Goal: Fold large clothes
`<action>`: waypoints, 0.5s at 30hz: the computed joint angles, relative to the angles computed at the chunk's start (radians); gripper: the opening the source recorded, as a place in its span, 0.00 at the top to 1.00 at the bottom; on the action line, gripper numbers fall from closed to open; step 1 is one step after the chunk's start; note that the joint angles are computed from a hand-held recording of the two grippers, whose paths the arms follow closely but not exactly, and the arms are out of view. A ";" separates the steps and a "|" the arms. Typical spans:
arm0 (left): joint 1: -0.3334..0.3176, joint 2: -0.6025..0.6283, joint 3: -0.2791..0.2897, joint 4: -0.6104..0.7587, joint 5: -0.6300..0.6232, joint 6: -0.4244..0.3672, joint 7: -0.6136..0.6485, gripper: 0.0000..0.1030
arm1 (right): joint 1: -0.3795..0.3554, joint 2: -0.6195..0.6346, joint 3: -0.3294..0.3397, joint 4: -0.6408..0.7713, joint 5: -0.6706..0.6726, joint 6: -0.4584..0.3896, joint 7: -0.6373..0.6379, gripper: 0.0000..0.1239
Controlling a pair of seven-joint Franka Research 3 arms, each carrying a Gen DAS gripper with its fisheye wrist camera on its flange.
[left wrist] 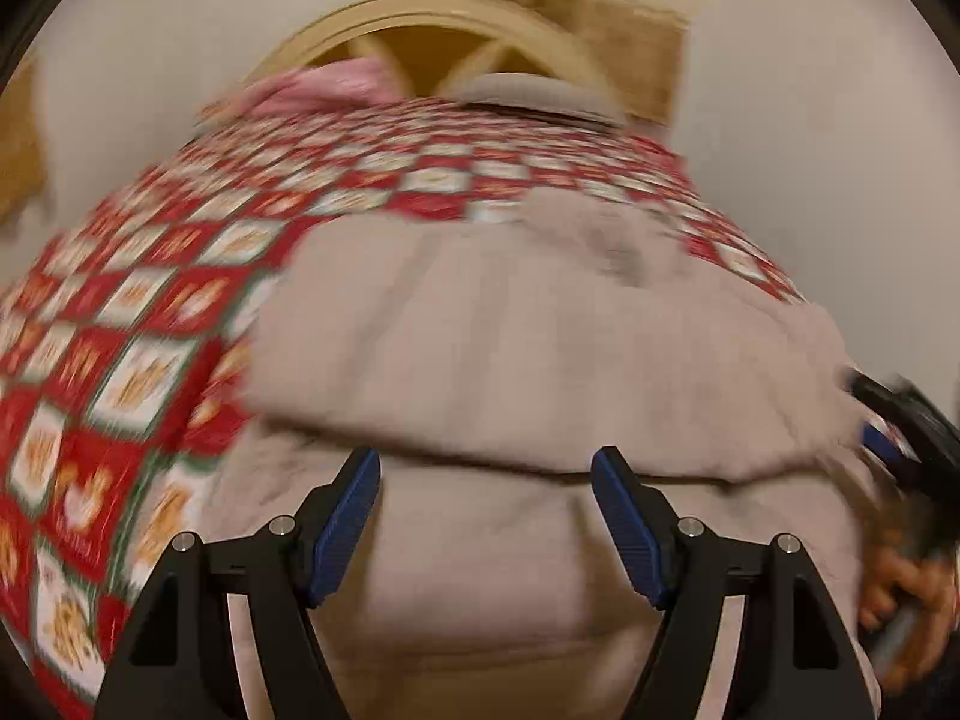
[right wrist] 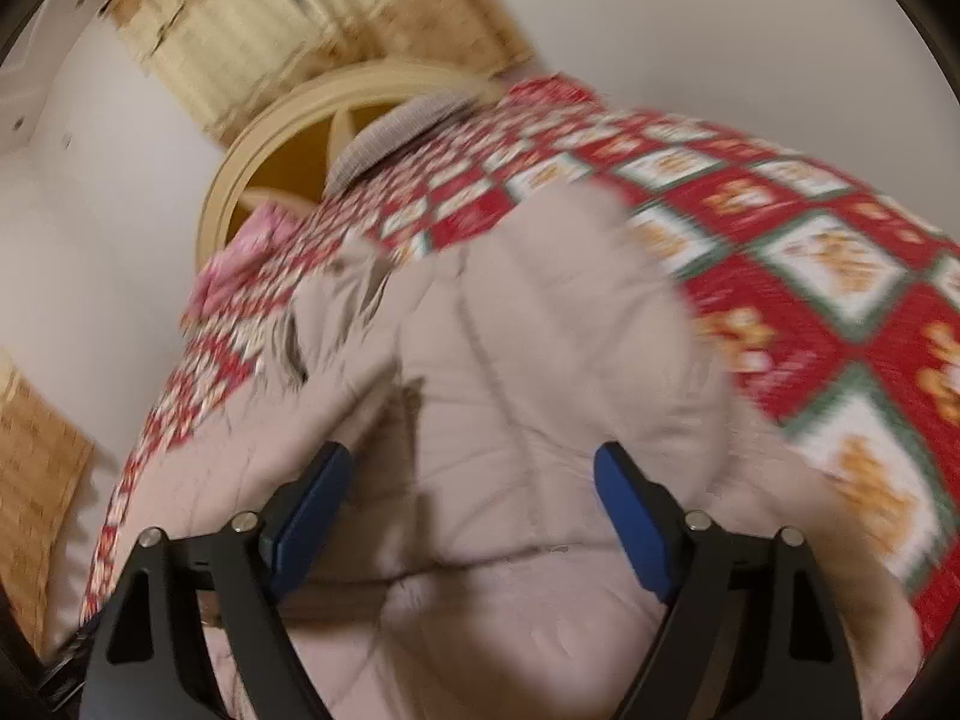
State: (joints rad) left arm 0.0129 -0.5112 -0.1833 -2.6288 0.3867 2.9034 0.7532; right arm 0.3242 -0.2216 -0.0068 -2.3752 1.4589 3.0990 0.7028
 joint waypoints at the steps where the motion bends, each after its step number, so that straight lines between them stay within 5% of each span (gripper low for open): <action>1: 0.003 0.000 0.016 -0.020 -0.020 0.021 -0.021 0.29 | -0.001 -0.029 0.012 -0.024 -0.016 0.031 0.018 0.33; 3: -0.031 0.008 0.082 -0.068 -0.093 0.090 -0.035 0.29 | 0.021 -0.086 0.014 -0.059 -0.026 0.062 0.001 0.37; 5: -0.021 0.015 0.083 -0.096 -0.119 0.156 -0.049 0.29 | 0.008 -0.132 0.054 -0.091 -0.150 0.055 0.061 0.38; 8: 0.053 0.006 -0.009 -0.085 -0.081 0.123 -0.074 0.29 | -0.163 -0.137 0.235 -0.102 -0.544 -0.020 0.319 0.44; 10: 0.066 0.009 -0.030 -0.074 -0.058 0.100 -0.084 0.26 | -0.173 -0.109 0.260 -0.073 -0.643 -0.076 0.344 0.55; 12: 0.043 0.017 -0.006 -0.071 -0.055 0.093 -0.072 0.24 | -0.191 -0.062 0.286 -0.039 -0.754 -0.121 0.402 0.63; 15: 0.028 0.021 0.021 -0.076 -0.058 0.102 -0.058 0.23 | -0.336 -0.003 0.408 -0.023 -1.073 -0.170 0.641 0.66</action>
State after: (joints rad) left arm 0.0404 -0.4902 -0.1626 -2.7044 0.3289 3.0051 0.6954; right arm -0.0123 -0.2241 0.4007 -2.3978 0.3855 2.9291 1.3442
